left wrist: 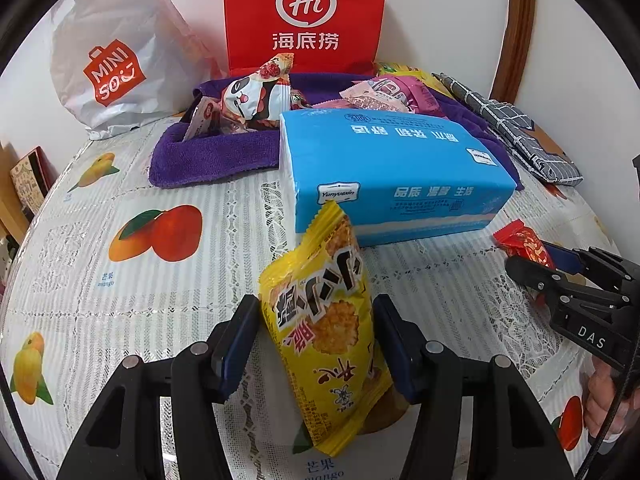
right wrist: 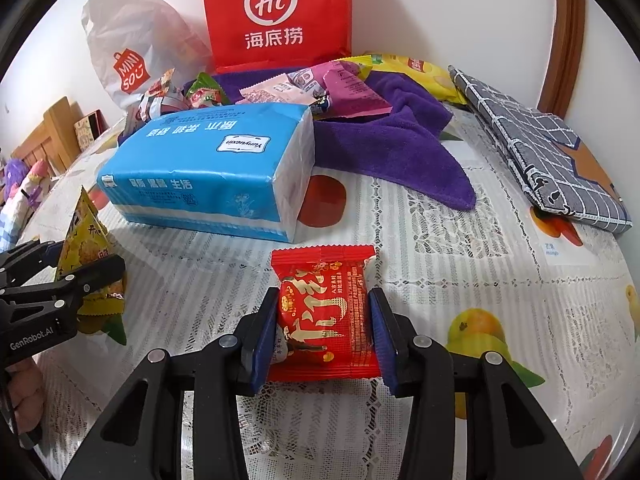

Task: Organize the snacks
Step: 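Lift both snacks and carry them over the purple towel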

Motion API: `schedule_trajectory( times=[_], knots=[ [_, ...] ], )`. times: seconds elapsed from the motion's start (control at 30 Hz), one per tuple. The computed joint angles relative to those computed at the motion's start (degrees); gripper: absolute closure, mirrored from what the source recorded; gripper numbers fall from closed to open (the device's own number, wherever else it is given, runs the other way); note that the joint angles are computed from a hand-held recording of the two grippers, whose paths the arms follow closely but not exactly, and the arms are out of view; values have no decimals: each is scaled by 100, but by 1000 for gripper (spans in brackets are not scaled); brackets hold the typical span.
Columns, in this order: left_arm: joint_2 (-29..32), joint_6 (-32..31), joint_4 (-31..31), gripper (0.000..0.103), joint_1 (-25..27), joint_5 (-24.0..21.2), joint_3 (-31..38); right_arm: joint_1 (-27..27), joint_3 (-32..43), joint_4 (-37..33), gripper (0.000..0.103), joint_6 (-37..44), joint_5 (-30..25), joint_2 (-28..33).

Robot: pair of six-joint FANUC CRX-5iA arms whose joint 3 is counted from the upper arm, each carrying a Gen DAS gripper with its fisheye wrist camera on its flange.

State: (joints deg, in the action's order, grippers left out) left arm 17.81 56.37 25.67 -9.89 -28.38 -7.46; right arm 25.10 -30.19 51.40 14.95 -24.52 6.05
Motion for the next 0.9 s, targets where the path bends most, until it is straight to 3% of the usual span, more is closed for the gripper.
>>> schedule_trajectory(
  times=[0.27,0.53,0.77,0.9],
  knots=[
    [17,347,-469,46,-57,-44,141,11,14,-9,58,17,0,13],
    [-1,55,-105,48,-35,11,18,-36,-89,196,61,-210,120,-34],
    [-47,205,-308,49,-35,57,13,-182,-283,497,61,-521,490,-151],
    [-171,-99,137,49,51,78,-187,-226,-322,576,61,-634,563,-172]
  ],
)
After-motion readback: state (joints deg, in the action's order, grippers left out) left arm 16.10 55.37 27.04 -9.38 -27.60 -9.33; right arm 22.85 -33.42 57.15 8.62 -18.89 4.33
